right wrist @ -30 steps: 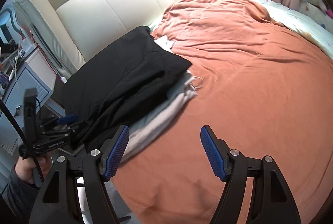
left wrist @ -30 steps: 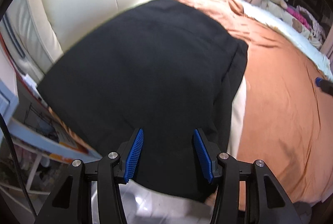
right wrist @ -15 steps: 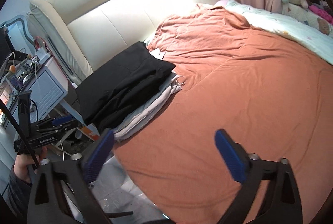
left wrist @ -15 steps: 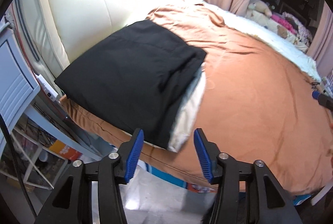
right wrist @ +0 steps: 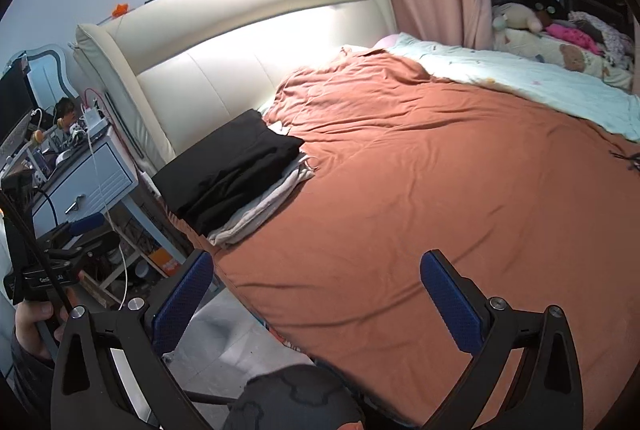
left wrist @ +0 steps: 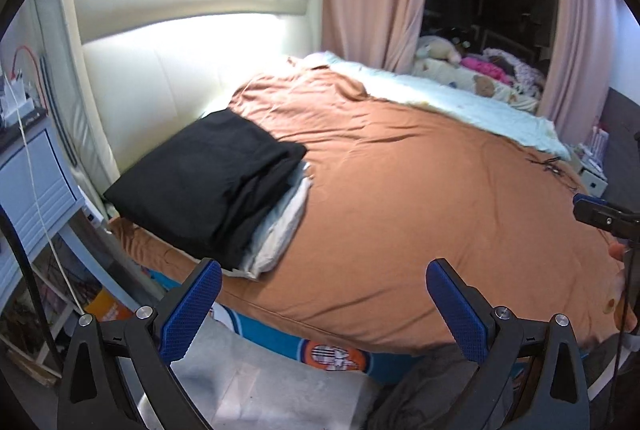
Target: Fold large clothes
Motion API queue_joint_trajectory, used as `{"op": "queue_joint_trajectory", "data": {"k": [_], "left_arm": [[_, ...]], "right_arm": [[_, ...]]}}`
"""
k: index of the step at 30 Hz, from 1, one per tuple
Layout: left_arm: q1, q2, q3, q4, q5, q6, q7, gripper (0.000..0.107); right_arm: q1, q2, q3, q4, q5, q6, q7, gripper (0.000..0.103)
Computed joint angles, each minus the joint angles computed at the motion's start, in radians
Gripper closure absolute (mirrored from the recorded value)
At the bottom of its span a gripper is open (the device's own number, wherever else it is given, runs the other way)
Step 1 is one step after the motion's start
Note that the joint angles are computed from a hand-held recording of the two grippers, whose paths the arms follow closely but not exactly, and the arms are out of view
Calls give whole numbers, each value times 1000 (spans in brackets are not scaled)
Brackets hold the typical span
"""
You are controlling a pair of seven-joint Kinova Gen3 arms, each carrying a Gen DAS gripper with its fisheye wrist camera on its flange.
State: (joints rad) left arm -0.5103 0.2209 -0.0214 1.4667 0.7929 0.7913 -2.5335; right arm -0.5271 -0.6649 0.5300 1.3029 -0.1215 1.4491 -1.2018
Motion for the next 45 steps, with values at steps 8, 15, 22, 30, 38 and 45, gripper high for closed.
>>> {"op": "queue_joint_trajectory", "data": {"k": [8,15,22,30,38,45], "left_arm": [[-1,-155,-57,198,192,24,-211,5],[51,-250,-155,332,312,48,-367,5],[75,-341,-247,476,413,83,-519,5],[74,-422,-333,624,475,132,-692,5],[40,-446,-398,738,534,222,-849,5],[-12,-457,-391,787,557,260,-923,5]], "right_arm": [[40,-130,-42,-18,61,82,-18,0],[79,-251,-109,4,137,118,-19,0],[133,-382,-176,54,175,138,-36,0],[181,-538,-227,133,202,157,-64,0],[189,-635,-254,142,217,206,-100,0],[210,-682,-278,179,237,197,-118,0]]}}
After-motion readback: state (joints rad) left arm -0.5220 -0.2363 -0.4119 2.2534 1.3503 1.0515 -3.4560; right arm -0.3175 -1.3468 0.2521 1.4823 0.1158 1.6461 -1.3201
